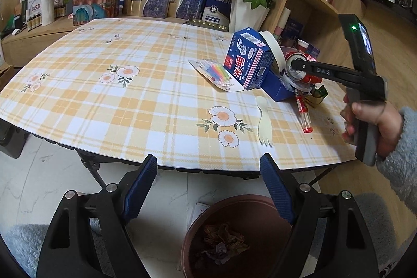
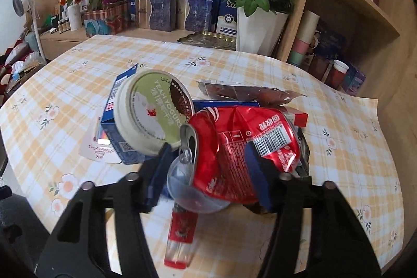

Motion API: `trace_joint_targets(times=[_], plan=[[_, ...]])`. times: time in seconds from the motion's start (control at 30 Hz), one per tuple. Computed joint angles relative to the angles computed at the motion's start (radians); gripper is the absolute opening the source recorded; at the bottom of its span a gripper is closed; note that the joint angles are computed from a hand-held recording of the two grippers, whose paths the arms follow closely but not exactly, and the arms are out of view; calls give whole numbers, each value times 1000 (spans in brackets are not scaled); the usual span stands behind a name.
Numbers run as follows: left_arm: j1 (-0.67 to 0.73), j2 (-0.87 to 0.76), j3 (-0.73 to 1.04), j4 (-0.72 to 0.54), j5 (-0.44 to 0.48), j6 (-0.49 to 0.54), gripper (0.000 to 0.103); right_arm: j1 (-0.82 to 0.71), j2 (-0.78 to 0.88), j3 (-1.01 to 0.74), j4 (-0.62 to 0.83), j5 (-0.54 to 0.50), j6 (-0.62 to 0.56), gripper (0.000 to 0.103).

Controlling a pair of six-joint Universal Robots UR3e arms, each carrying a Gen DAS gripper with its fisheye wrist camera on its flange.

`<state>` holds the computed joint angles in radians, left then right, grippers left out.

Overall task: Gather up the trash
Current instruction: 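Grasp the crushed red can with the right tool while the left tool grasps the white plastic fork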

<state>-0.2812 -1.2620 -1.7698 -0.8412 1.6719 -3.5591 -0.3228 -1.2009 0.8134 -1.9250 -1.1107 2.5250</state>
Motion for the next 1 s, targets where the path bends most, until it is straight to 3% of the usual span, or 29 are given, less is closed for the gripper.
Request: trace_joint_targets(times=[0.07, 0.2, 0.43, 0.57, 0.73, 1.0], plan=[[6, -5, 1, 2, -11, 0, 79, 9, 8, 2, -17, -12, 4, 35], [14, -16, 11, 7, -33, 6, 78, -8, -43, 86, -87, 17, -19, 32], [16, -121, 130, -22, -97, 74, 61, -79, -161, 219, -188, 115, -63, 29], [-6, -245, 262, -47, -118, 103, 59, -142, -233, 264, -155, 193, -69, 29], [-41, -485, 566, -181, -110, 105, 53, -237, -357, 359, -79, 288, -101, 29], [-102, -785, 965, -401, 3, 145, 42, -414, -502, 434, 134, 387, -198, 29]])
